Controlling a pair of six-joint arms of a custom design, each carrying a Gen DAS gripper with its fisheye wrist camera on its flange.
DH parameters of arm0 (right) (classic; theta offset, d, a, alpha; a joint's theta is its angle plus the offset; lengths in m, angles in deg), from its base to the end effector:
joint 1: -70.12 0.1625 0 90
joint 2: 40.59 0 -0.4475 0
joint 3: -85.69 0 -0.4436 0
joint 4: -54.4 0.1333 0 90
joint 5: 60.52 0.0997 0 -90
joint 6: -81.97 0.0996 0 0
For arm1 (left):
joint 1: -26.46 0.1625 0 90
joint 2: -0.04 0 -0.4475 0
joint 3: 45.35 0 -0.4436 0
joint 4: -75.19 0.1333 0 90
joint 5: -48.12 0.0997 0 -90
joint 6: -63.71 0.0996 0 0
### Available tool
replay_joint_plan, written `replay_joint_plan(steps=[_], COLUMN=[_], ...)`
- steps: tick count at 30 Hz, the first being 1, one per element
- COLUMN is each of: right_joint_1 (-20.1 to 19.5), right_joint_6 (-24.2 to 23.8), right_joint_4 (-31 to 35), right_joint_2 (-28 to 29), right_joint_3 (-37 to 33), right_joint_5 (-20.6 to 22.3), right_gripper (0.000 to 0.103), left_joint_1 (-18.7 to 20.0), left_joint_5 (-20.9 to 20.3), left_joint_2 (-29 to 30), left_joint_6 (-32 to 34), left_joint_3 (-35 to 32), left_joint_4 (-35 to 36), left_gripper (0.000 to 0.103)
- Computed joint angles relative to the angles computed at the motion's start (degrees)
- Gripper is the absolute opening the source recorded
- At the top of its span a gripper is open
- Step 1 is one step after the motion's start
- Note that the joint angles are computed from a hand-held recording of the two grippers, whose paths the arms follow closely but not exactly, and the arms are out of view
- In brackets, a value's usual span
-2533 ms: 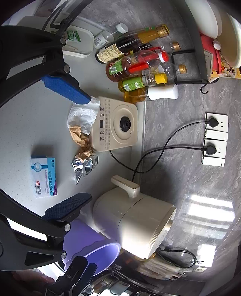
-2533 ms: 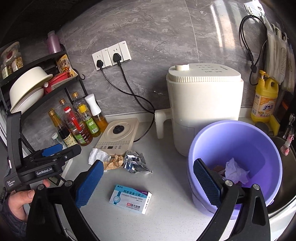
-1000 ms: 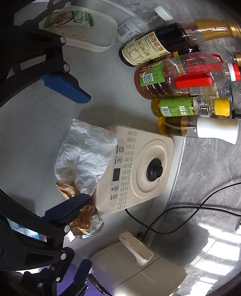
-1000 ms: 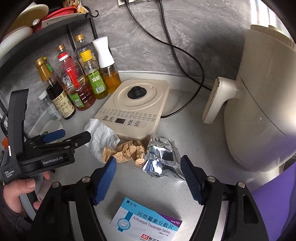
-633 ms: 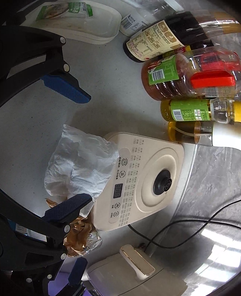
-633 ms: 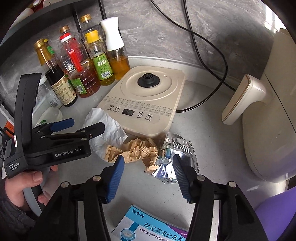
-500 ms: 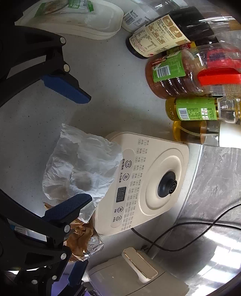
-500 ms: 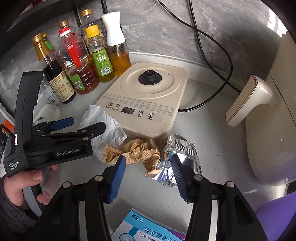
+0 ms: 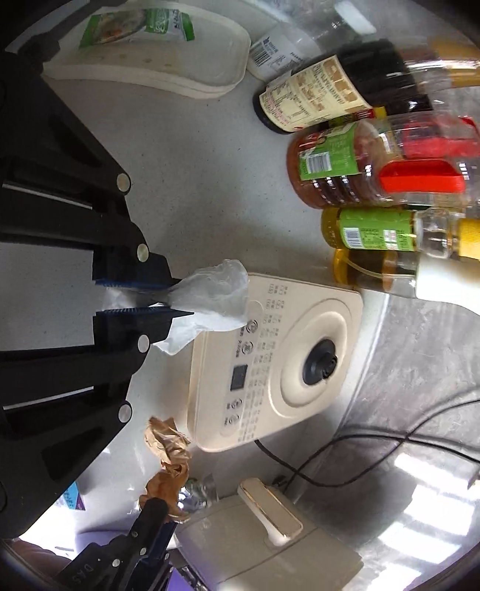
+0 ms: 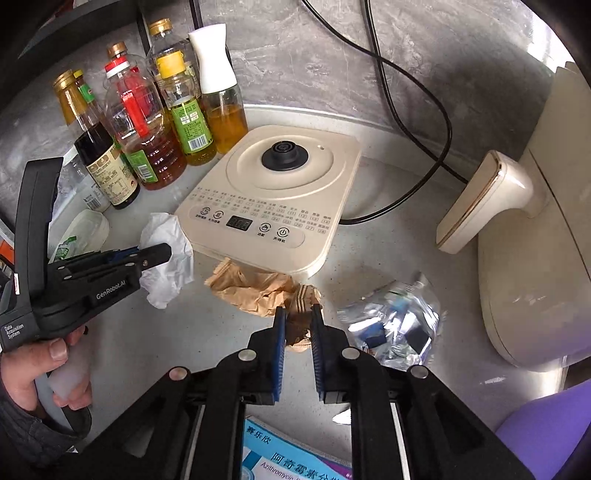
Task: Collect trash
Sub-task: 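Carry both items over the lavender bucket and open both tools to drop them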
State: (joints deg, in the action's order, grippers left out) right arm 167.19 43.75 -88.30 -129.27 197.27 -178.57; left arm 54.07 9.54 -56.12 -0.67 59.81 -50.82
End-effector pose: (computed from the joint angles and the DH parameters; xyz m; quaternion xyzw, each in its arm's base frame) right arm 0.1534 -0.5343 0.4105 0.3035 -0.8893 0.1774 0.2926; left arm -0.4546 -0.4760 0.1165 0.0335 0.8959 -0.3397 0.2842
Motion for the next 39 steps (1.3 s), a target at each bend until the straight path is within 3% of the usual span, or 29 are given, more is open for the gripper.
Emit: replay_joint_plan(steps=[12, 19, 29, 39], right_joint_1=[1.7, 2.6, 3.9, 1.4], right_joint_6=[2.2, 2.5, 2.5, 3.4], right_joint_4=[0.0, -0.9, -1.6, -2.5], right_joint_2=[-7.8, -12.4, -18.8, -24.0], right_joint_3=[3.8, 4.6, 5.0, 3.4], right_joint_5=[2.2, 3.6, 5.0, 6.9], right_gripper=[0.014, 0.013, 0.013, 0.014], left_joint_1=[-6.6, -10.9, -13.7, -14.9], left_joint_5=[3.7, 8.7, 11.0, 11.3], left_joint_2=[-2.5, -3.5, -1.2, 5.0], left_joint_6=[1.3, 1.1, 3.5, 12.4], left_joint_3=[1.3, 0.4, -2.8, -8.0], left_joint_4=[-0.4, 1.9, 1.9, -4.5], left_gripper=[0.006, 0.006, 0.006, 0.006])
